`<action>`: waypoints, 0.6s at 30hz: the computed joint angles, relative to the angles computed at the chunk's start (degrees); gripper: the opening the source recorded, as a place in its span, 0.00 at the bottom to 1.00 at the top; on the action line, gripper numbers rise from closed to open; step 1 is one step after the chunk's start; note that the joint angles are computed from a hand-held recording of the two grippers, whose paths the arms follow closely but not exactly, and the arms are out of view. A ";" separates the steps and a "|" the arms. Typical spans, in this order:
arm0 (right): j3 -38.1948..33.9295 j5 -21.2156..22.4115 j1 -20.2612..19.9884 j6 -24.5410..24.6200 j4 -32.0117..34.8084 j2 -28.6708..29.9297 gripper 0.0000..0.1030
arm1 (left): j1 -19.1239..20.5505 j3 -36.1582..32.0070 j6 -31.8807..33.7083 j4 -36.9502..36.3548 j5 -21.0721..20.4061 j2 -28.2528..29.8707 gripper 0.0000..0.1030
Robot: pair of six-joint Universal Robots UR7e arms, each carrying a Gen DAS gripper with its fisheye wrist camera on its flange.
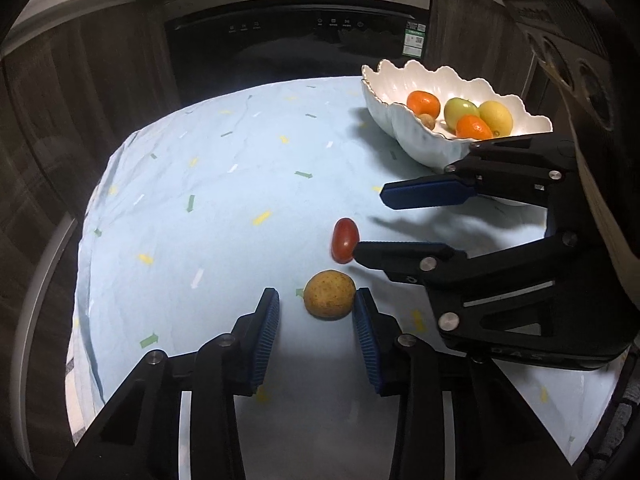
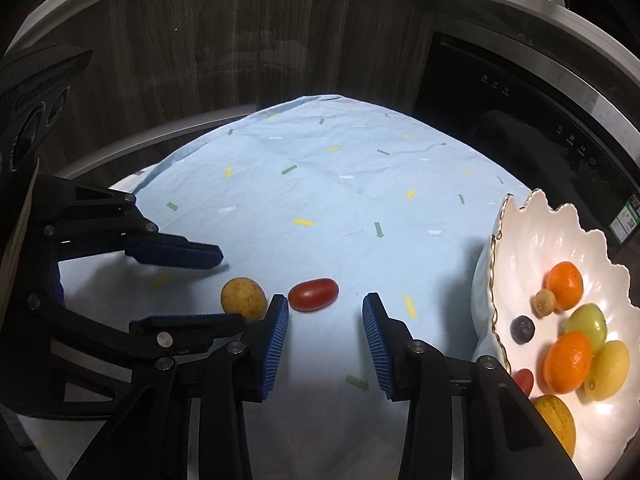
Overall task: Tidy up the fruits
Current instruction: 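Grasp the small brown round fruit with the left tool while the right tool grasps the red date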
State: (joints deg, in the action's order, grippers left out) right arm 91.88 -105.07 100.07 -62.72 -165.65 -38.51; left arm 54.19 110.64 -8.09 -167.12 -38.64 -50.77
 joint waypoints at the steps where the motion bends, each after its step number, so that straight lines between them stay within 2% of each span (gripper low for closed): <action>1: -0.17 -0.03 0.00 -0.03 0.10 0.13 0.40 | 0.19 -0.12 0.58 -0.11 -0.77 -0.04 0.34; 10: -1.68 -0.74 -0.07 0.20 1.66 1.49 0.39 | 1.55 -0.31 2.94 -0.57 -5.57 -0.28 0.30; 15: -2.38 -0.10 -0.11 0.65 2.25 2.23 0.39 | 1.94 0.00 4.21 -1.80 -6.11 -0.39 0.27; 18: -3.42 0.17 -0.13 1.70 3.97 2.74 0.34 | 2.09 -0.22 4.25 -1.90 -6.43 -0.33 0.26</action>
State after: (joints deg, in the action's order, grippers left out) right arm 88.45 -104.90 99.94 -61.02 -161.68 -35.77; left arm 56.28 110.42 -3.84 -169.02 -45.08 -51.10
